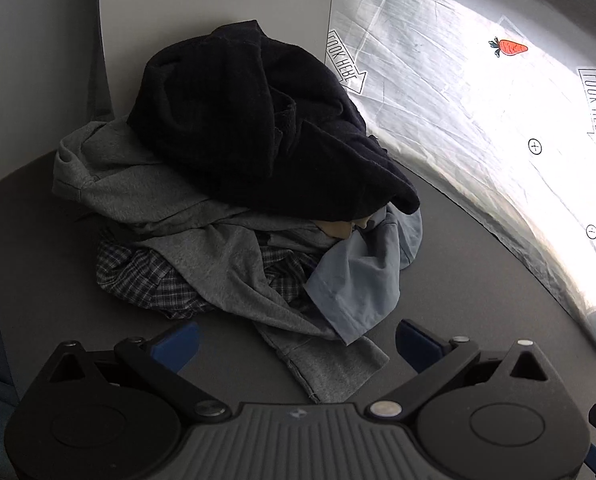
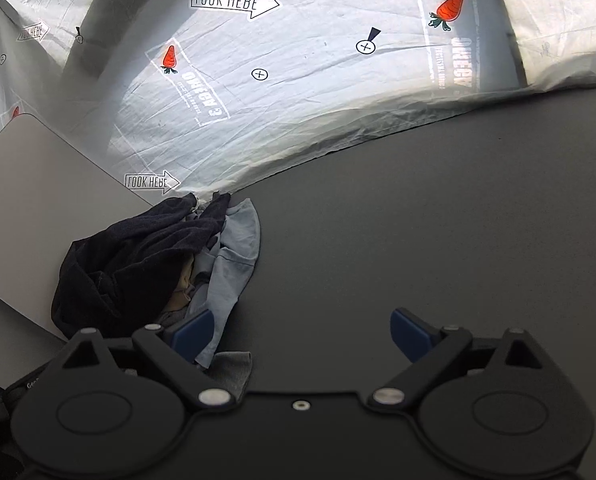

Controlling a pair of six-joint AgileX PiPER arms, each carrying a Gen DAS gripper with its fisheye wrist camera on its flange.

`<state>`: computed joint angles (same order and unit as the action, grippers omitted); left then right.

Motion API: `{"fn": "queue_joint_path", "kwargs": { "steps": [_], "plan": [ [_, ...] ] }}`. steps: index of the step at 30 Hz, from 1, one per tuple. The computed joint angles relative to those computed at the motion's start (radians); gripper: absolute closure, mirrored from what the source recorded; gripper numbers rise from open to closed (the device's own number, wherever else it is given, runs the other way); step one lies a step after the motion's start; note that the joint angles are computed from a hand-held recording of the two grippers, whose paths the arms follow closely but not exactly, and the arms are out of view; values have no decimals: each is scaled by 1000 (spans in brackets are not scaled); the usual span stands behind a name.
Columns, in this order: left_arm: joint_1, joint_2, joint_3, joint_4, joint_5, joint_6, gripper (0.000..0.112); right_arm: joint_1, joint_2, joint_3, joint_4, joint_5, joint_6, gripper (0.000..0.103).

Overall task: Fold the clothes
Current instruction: 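Move both tools toward the clothes pile, then close the right gripper on the dark navy sweater in the pile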

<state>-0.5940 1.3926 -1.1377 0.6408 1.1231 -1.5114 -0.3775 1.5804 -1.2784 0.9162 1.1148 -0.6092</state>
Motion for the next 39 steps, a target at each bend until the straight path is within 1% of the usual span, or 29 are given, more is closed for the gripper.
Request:
{"fn": "queue_joint_path", "kwargs": {
  "steps": [2,3,5,6,8,9,11,12,14,16,18,21,24,26,27,28,29,30,31,32,34,39],
  "plan": [
    [134,0,25,-45,-88,73,9,103,83,-63,7,-37,84,24],
    [199,11,27,-70,-127,111,9,148,129,-100,18,-47,122,27],
    [301,38,26,-103,-188,162,9,218,220,-174,72,-46,172,38],
    [344,50,26,-117,-219,183,9,245,262,-212,103,-39,206,41],
    [412,74,23,-147,-275,221,9,296,352,-299,166,-22,272,52],
    [441,86,20,-162,-299,237,9,321,399,-346,199,-16,311,55],
    [490,107,12,-189,-337,263,9,367,479,-428,250,-19,397,68],
    [506,115,10,-196,-352,272,9,389,517,-470,265,-28,446,70],
    [527,127,8,-200,-378,280,9,426,596,-555,297,-34,534,70],
    [541,133,12,-193,-403,282,10,453,646,-615,302,-42,577,70],
    [547,137,12,-191,-414,286,10,476,691,-677,294,-51,618,70],
    [554,150,3,-196,-420,294,10,484,716,-686,344,-74,628,69],
    [557,165,-8,-202,-413,299,10,489,745,-721,359,-90,676,68],
    [559,177,-17,-206,-408,292,10,498,784,-804,307,-69,735,68],
    [561,182,-20,-209,-406,288,10,505,820,-882,259,-37,777,68],
    [564,188,-26,-214,-404,284,10,512,839,-920,237,-26,792,70],
    [567,193,-32,-218,-400,276,10,516,843,-918,242,-31,792,80],
    [569,196,-38,-220,-394,267,10,516,833,-876,288,-52,774,87],
    [570,199,-44,-222,-389,257,10,512,806,-795,373,-87,718,96],
    [569,201,-51,-218,-380,242,10,507,786,-733,457,-104,647,97],
    [553,194,-59,-190,-357,204,10,496,749,-654,566,-110,530,98],
    [489,155,-66,-137,-308,149,10,453,656,-534,728,-72,372,98]
  ]
}}
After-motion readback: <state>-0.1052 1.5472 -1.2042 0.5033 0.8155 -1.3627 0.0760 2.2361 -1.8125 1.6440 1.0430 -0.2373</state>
